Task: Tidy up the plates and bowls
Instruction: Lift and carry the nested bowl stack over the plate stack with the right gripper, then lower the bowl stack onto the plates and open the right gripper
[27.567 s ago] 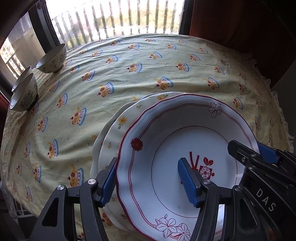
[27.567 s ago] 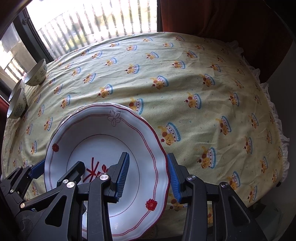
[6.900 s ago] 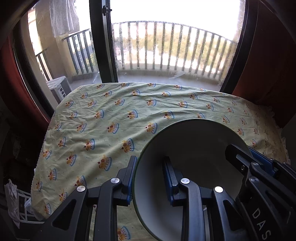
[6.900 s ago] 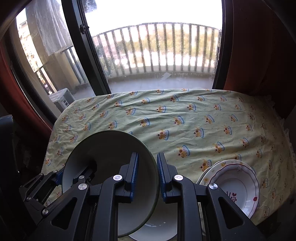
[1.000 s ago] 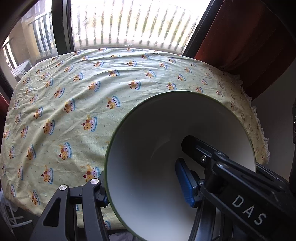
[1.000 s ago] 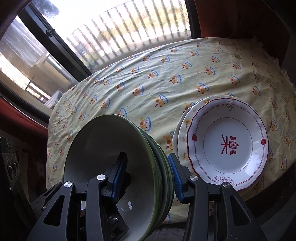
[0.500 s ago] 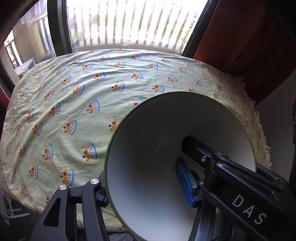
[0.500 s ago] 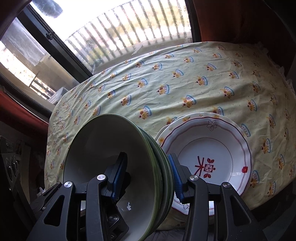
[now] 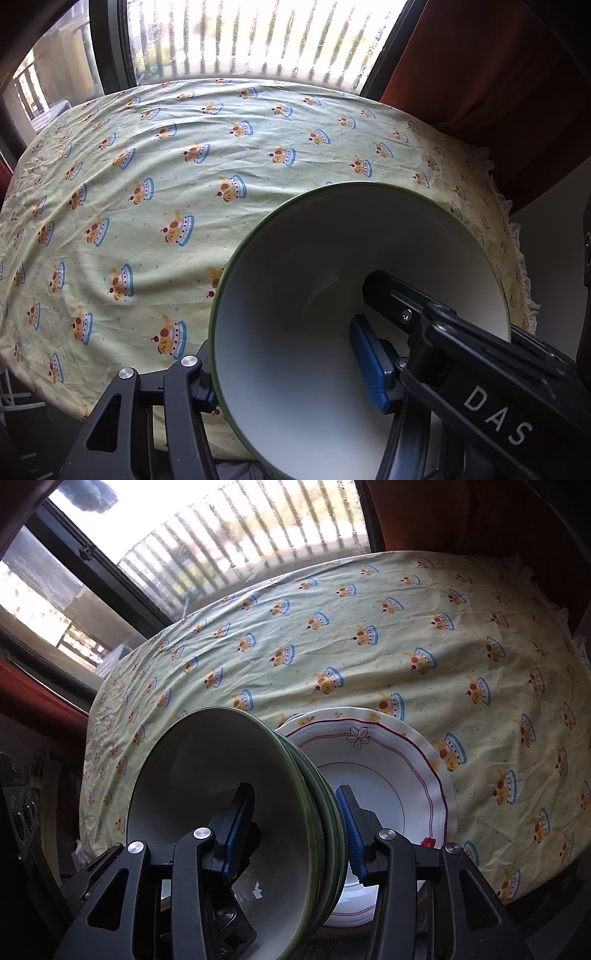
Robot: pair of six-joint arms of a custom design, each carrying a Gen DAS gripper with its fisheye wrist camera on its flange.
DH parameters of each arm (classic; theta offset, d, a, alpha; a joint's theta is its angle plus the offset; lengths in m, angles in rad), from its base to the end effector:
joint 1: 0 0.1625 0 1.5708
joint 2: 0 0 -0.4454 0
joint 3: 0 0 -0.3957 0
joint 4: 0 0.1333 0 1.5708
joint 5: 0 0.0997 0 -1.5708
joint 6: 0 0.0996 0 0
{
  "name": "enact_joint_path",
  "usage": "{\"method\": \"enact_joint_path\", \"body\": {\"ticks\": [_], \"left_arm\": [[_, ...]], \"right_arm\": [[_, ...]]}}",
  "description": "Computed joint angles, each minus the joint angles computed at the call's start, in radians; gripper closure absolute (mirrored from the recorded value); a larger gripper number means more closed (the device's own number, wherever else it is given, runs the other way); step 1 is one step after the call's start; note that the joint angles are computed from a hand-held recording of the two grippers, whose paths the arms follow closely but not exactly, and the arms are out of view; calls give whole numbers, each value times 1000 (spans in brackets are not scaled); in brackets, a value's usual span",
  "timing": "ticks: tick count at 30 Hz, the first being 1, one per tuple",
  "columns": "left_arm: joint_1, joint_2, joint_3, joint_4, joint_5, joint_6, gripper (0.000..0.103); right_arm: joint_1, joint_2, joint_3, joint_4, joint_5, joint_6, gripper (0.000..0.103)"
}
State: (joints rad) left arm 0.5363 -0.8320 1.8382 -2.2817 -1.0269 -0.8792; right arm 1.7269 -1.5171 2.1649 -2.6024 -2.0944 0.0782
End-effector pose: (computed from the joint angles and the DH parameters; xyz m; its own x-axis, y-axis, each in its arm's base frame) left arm -0.4061 -0.4564 0.0469 -0.8297 0.1417 -0.5399 0.2874 0.9376 -0.1957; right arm 0.1547 -0.4456 0.3258 -0.8932 0.1217 0.4330 -0.0746 0.9092 -0.4095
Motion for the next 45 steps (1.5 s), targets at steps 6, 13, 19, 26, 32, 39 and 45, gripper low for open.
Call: {"method": "enact_joint_path", "body": {"ticks": [6, 13, 19, 26, 32, 39, 45], "left_arm": [[1, 36, -16, -6, -24, -43, 45], [9, 65, -41, 13, -27, -66, 45], [12, 87, -77, 55, 0, -67, 44], [7, 91, -74, 60, 12, -89, 41], [-10, 87, -63, 79, 18, -127, 35], [-16, 76, -56, 113, 5, -160, 28], [-39, 28, -4, 59, 33, -76, 17]], "right_arm": [[-42, -17, -5, 44, 6, -41, 54], [-77, -10, -21, 87, 11, -67, 54], [-84, 12, -38, 68, 19, -103, 54], [-93, 9, -42, 68, 48, -128, 53], [-124, -27, -10, 60, 104, -154, 52], [-129, -58, 17, 49, 117, -157, 43], [-101, -90, 61, -23, 70, -101, 30]]}}
